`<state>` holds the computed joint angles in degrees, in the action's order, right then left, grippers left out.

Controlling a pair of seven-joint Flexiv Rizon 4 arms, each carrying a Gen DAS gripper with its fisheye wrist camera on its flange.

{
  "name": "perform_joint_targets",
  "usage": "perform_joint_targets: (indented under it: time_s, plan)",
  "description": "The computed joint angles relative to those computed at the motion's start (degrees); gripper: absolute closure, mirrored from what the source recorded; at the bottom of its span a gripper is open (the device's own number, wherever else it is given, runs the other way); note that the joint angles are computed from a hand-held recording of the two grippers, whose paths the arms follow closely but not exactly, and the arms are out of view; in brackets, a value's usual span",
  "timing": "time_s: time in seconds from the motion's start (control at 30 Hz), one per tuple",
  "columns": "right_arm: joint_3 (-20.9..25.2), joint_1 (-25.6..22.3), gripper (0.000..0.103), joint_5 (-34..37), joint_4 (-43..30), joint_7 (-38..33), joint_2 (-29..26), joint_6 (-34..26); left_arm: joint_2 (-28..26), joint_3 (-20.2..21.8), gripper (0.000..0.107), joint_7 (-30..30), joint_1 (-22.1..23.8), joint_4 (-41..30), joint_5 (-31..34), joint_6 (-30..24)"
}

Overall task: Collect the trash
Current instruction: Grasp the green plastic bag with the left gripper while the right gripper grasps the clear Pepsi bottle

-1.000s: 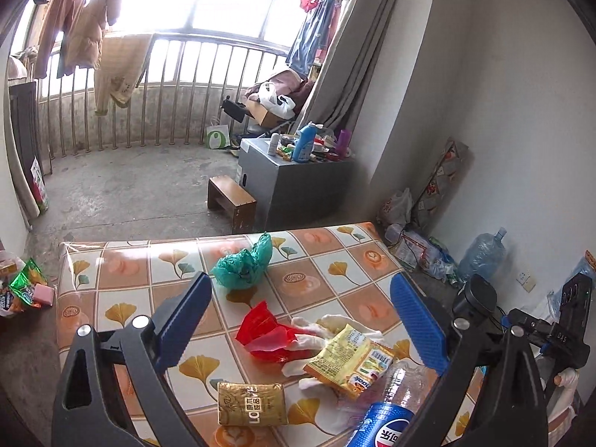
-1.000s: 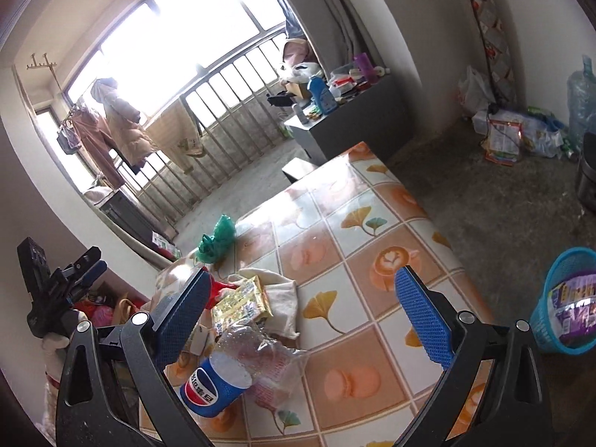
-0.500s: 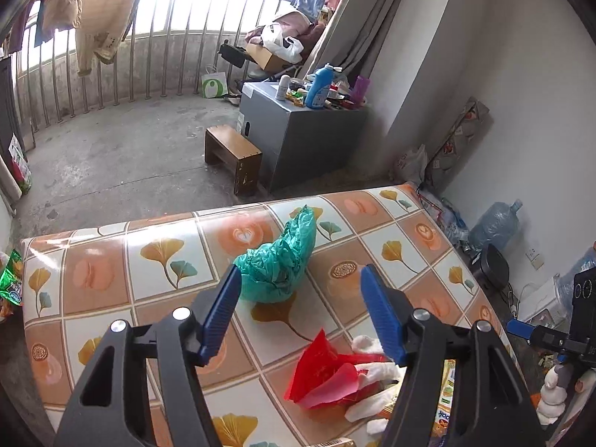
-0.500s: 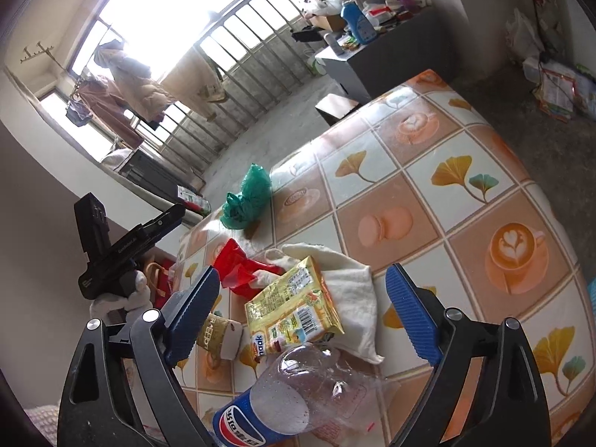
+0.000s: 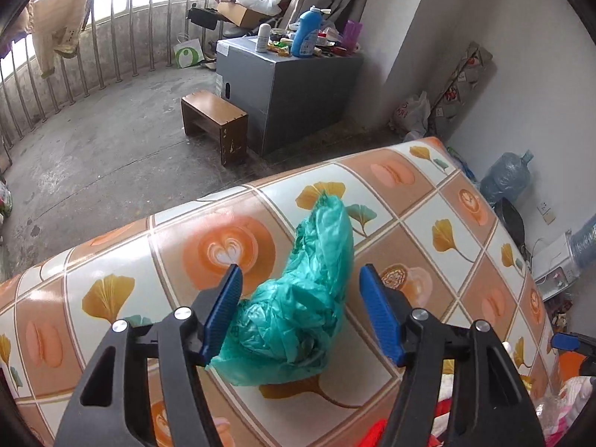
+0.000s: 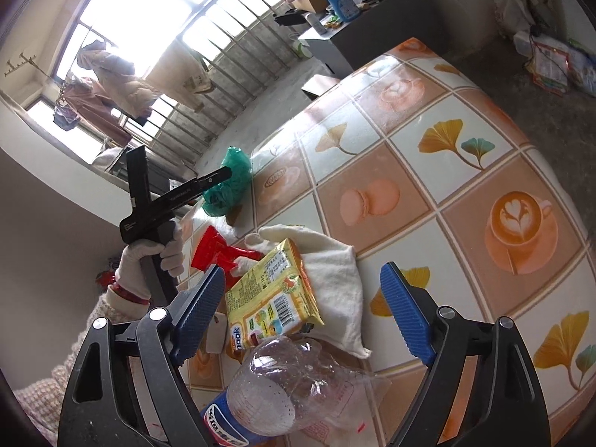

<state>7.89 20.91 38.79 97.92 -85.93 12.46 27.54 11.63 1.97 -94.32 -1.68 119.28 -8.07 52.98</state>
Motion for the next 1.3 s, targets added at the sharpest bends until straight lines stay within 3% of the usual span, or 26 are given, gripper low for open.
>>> perform_joint_targets:
  time_s: [0.3,0.53,0.63,0.87,1.03,1.3]
  plan:
    - [-5.2,-0.9,0.023,7.6,3.0,-1.3,7.9,-12.0,5.7,1.5,0.058,3.7,-3.3,8.6,-7.0,6.0]
    - [-7.0,-0.1,0.025,16.6,6.5,3.5,10.1,-17.6,14.5,0.2,0.058,-5.2,-6.0,17.9,-9.8,11.3]
    - [-6.2,0.1,0.029,18.2,6.4,4.8,9.0,-17.6,17.4,-0.6,0.058,-9.7,-7.0,20.8,-9.8,13.2]
    - [-4.9,-0.8,0.044,14.5,3.8,6.6,6.3,-16.5,22.6,-3.0,0.058,-19.6,-10.6,24.8,-9.1,14.9]
    - [-4.1,-1.9,0.044,11.4,3.1,6.5,6.3,-13.7,25.7,-3.8,0.058,-26.4,-13.9,26.8,-9.7,15.4]
    - [-2.6,-0.4,0.035,9.6,5.4,8.5,8.8,-11.6,29.8,-3.7,0.055,-30.7,-13.2,25.8,-5.7,9.3]
